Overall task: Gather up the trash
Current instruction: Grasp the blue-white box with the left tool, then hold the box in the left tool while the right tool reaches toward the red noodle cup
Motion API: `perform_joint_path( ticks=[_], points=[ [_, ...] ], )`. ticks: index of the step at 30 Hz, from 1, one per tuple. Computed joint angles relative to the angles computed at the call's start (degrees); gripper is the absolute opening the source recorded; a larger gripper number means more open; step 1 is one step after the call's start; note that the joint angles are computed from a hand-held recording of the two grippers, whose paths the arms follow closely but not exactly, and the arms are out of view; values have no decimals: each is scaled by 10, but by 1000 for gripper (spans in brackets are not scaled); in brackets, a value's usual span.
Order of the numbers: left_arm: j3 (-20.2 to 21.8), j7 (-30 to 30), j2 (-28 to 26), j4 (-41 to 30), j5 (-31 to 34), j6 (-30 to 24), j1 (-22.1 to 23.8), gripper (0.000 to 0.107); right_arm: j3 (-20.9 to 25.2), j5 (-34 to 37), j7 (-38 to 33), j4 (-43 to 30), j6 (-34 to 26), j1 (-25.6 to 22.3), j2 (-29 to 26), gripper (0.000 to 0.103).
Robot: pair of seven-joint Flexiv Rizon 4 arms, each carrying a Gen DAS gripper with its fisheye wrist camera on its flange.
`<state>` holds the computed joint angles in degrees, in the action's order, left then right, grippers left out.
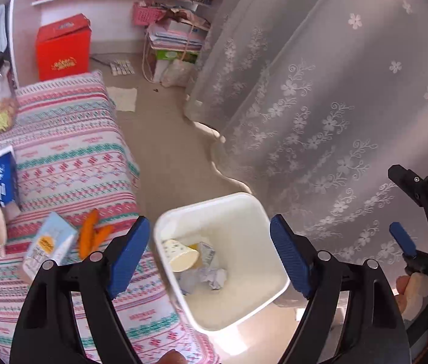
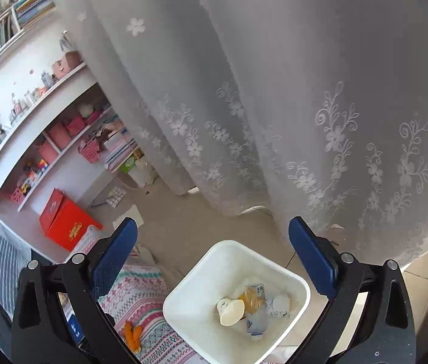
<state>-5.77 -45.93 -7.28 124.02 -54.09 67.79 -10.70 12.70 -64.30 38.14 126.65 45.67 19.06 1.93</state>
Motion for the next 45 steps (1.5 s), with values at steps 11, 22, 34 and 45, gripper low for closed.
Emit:
perform_joint_path(
  ticks=[11, 22, 34, 45],
  points=[
    [84, -72, 10, -20, 199, 41, 106, 82, -20, 48, -168, -119, 61, 73, -133, 96],
    [175, -228, -94, -160, 426, -56, 230, 82, -45, 116, -292, -211, 62, 143, -215, 96],
    [152, -265, -226, -225, 447, -159, 291, 82, -60, 172, -385, -271, 9, 187, -263, 96],
    [154, -270, -174, -173, 410, -139, 311, 55, -64, 186, -413, -290, 66, 195, -283, 96]
  ],
)
